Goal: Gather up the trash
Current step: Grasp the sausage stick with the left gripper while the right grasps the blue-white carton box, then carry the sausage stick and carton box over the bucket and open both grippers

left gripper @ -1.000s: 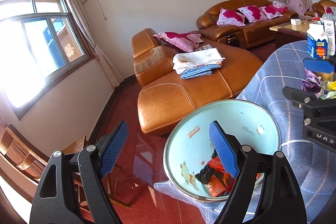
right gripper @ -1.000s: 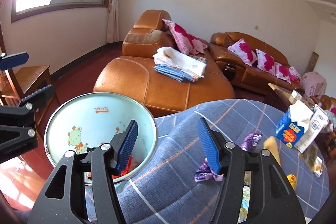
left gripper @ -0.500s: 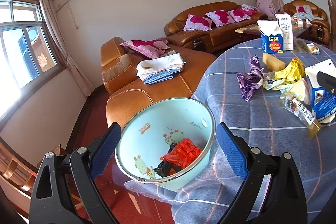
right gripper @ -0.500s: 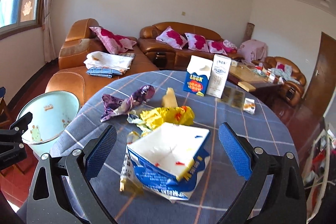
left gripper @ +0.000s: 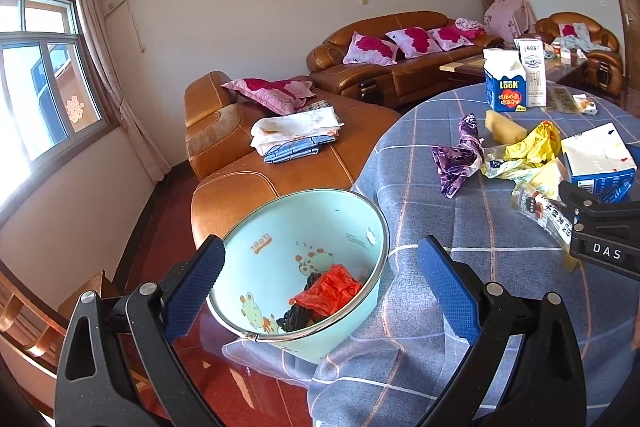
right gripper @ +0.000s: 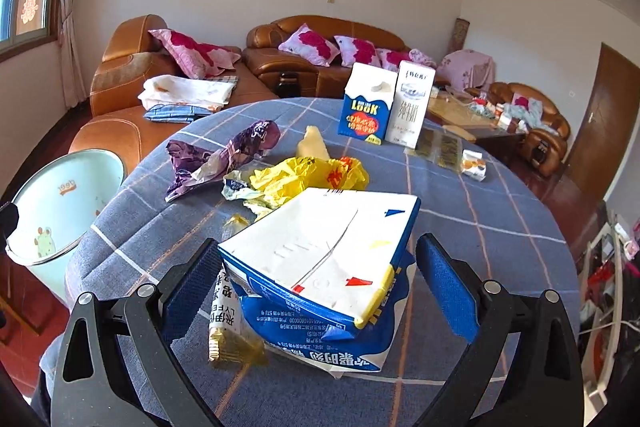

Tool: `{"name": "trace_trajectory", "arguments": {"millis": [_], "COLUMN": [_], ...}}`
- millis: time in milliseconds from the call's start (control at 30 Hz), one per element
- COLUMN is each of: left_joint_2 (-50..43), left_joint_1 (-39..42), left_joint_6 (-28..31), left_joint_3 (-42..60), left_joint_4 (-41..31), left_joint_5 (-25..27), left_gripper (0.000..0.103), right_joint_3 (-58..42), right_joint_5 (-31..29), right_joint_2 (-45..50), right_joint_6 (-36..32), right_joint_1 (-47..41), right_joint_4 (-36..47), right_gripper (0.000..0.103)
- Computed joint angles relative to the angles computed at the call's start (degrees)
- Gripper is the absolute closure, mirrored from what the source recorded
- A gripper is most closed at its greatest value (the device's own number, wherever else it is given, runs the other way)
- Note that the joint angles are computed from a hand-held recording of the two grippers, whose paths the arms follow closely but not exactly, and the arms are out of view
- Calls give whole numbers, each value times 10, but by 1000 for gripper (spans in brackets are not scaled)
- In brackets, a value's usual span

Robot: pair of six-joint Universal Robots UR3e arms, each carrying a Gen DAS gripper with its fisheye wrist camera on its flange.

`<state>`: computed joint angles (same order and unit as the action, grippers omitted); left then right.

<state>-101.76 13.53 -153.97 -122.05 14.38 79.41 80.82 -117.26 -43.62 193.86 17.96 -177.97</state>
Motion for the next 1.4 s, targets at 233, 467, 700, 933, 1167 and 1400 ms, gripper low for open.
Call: {"name": "trace_trajectory", "arguments": {"millis": [233, 467, 700, 933, 1167, 1400], "left_joint_2": [10, -6, -60, -139, -105, -38], "left_joint_1": [-28, -101, -212, -277, -223, -166], "left_joint_6": [-4, -18, -34, -19, 3, 7], "left_joint_3": [6, 46, 105, 157, 148, 96], "left_joint_4": [-15, -50, -81, -117, -204, -149], "left_joint_5": [0, 20, 68, 121, 33, 20], "left_gripper": [8, 8, 8, 22, 90, 90], "right_joint_3": [106, 257, 363, 390, 387, 354], "right_joint_5": [31, 8, 38, 61, 90, 112], "right_joint_2": [-59, -141, -163, -158, -149, -148], "right_joint_6": [-11, -24, -21, -27, -28, -41], "right_joint_1": [-17, -56, -110, -133, -132, -119], "right_joint_4": [-95, -214, -305, -352, -366, -361], "right_gripper": [33, 33, 33, 33, 33, 33]}}
